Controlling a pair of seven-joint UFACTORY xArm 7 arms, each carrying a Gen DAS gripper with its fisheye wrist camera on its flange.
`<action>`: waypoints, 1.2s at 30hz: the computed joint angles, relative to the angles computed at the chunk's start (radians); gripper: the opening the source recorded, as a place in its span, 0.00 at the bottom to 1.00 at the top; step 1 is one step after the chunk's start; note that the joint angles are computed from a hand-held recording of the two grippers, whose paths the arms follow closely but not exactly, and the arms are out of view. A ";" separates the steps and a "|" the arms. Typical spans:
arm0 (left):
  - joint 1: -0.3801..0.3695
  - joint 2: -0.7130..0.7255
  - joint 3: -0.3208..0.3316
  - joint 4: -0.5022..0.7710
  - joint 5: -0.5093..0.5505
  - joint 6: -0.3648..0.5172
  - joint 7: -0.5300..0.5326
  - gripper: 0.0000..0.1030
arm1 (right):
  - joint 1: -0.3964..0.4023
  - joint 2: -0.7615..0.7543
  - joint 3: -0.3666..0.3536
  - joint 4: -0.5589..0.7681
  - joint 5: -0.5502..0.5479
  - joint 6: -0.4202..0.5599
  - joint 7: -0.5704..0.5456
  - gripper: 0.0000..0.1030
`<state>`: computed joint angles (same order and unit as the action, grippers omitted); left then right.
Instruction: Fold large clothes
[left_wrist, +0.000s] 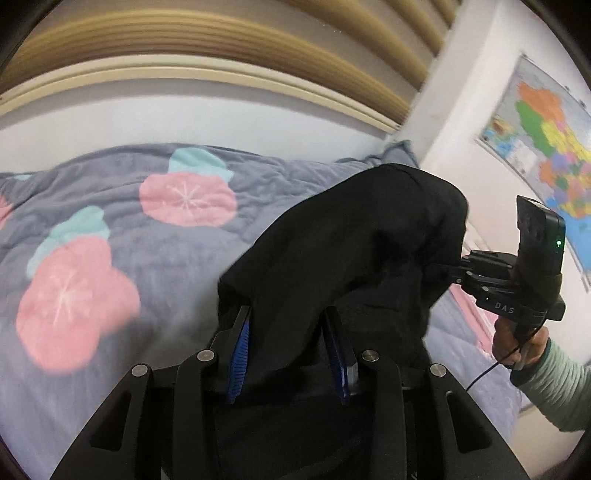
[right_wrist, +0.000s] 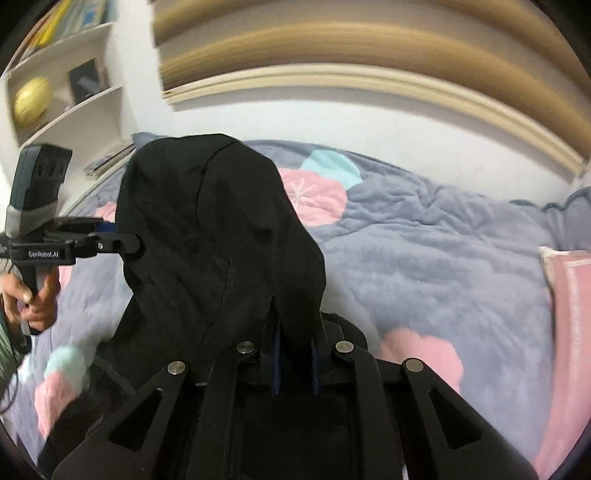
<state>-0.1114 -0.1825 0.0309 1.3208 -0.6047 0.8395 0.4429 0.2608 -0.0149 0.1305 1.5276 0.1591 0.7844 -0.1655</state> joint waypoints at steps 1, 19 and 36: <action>0.000 -0.060 -0.005 -0.057 0.005 0.005 -0.008 0.37 | 0.005 -0.054 0.006 -0.057 -0.024 -0.007 0.014 0.13; -0.068 -0.681 -0.013 -0.613 0.248 0.234 -0.426 0.37 | 0.062 -0.640 -0.036 -0.722 0.081 0.272 0.229 0.16; -0.115 -0.161 -0.008 -0.302 0.069 0.140 -0.360 0.38 | 0.052 -0.162 0.007 -0.269 0.162 0.225 0.238 0.50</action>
